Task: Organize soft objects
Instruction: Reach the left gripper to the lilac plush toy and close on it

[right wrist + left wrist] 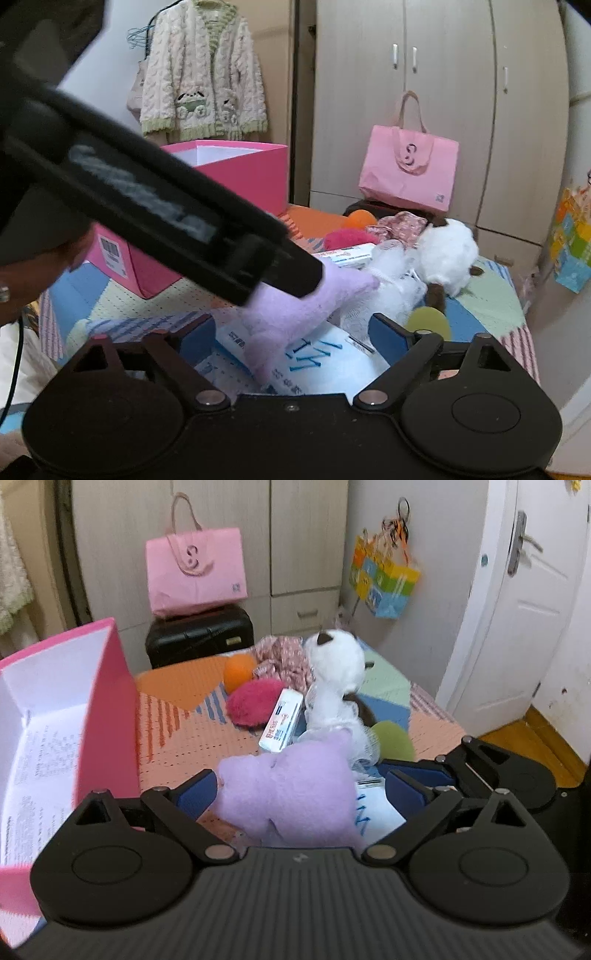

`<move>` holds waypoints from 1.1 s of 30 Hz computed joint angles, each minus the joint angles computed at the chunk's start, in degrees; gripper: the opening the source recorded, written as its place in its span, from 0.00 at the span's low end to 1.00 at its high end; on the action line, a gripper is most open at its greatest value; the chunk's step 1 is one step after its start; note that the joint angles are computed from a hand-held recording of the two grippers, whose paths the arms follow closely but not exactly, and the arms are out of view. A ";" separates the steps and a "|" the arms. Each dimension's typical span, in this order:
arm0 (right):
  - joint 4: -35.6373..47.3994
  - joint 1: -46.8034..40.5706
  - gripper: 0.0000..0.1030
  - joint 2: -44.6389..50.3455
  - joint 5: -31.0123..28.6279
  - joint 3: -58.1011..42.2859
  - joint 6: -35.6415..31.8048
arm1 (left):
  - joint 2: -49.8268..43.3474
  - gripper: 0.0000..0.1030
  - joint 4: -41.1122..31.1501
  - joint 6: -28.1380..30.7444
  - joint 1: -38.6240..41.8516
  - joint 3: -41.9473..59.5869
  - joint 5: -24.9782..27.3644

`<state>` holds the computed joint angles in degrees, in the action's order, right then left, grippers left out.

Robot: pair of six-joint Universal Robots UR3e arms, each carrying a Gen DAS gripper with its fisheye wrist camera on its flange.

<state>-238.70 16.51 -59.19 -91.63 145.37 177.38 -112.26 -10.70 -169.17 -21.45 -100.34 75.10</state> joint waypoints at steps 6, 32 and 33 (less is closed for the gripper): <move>-0.13 3.59 0.87 7.14 -5.09 -8.72 -1.92 | -5.80 0.96 -4.41 1.21 0.19 7.25 -0.55; -0.67 9.00 0.81 12.47 -13.58 -15.25 -3.74 | -6.00 0.73 -0.56 -4.10 0.80 2.99 0.53; 0.09 8.28 0.80 11.95 -12.46 -14.94 -2.45 | -6.18 0.70 -0.13 -4.37 0.64 2.85 0.88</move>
<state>-238.60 24.79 -47.24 -104.09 130.43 174.93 -118.44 -10.83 -173.54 -20.81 -97.50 75.97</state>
